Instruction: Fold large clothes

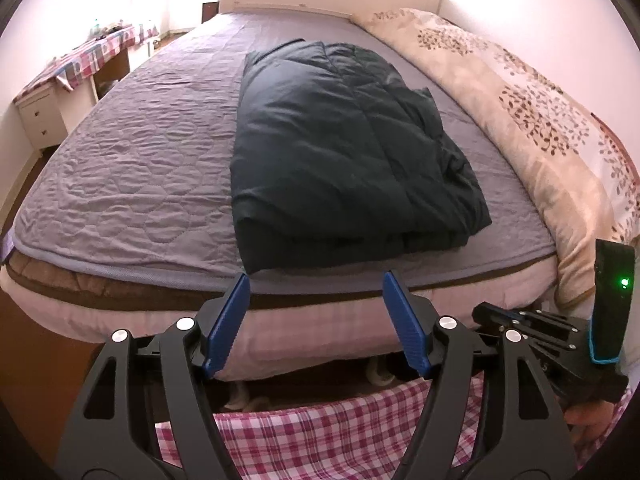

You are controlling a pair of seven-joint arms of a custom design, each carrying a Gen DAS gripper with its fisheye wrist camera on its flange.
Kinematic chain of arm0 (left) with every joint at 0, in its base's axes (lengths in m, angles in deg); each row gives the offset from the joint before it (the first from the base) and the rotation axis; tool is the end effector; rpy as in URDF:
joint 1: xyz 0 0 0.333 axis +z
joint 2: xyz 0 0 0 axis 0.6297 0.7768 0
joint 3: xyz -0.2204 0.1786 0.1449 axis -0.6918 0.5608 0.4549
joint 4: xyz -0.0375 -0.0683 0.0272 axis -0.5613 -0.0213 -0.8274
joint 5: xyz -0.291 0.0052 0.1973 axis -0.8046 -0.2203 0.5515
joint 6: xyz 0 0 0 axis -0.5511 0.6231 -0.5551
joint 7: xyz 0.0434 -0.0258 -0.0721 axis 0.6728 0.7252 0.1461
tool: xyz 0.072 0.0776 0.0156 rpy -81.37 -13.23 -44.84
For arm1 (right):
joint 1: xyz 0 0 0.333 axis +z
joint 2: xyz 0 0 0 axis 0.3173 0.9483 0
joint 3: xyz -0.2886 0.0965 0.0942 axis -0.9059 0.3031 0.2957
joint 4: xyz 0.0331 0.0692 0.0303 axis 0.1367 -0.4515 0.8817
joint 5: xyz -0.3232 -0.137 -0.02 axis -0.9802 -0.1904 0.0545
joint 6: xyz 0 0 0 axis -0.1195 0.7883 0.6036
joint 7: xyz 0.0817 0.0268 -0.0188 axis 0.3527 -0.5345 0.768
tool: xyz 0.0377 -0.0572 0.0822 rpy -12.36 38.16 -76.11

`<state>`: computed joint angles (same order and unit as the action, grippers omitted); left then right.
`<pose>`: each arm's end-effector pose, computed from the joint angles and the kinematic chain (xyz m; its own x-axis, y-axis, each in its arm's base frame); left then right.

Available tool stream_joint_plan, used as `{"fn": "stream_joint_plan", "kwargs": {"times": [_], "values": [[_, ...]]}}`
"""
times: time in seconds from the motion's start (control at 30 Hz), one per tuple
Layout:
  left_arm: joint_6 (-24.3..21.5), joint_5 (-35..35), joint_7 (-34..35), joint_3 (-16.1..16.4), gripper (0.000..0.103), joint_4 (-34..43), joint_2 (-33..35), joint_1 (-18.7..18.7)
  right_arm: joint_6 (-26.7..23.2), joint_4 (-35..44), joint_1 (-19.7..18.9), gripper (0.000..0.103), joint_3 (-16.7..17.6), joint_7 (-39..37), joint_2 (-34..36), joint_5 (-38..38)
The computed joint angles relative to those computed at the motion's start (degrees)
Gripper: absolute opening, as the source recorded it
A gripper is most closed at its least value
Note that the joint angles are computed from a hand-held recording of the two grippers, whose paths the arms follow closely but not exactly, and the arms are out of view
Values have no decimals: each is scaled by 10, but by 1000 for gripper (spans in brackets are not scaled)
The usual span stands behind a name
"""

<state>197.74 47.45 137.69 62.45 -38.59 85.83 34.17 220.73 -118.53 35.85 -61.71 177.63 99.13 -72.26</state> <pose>0.6752 -0.1154 0.5357 0.0830 -0.9834 0.1614 -0.7873 -0.1641 -0.5943 0.6420 0.2572 0.4780 0.2930 -0.9357 -0.1963 -0.8622 -0.1699 -0.4773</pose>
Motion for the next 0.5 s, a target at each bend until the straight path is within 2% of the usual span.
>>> {"fn": "stream_joint_plan", "kwargs": {"times": [0.13,0.5], "values": [[-9,20,-6,5,68,-2,-1,-12,-32,31,4,3,-5,21,26,-4],[-63,65,-47,15,68,32,17,-31,-46,22,-2,3,3,6,30,10]]}}
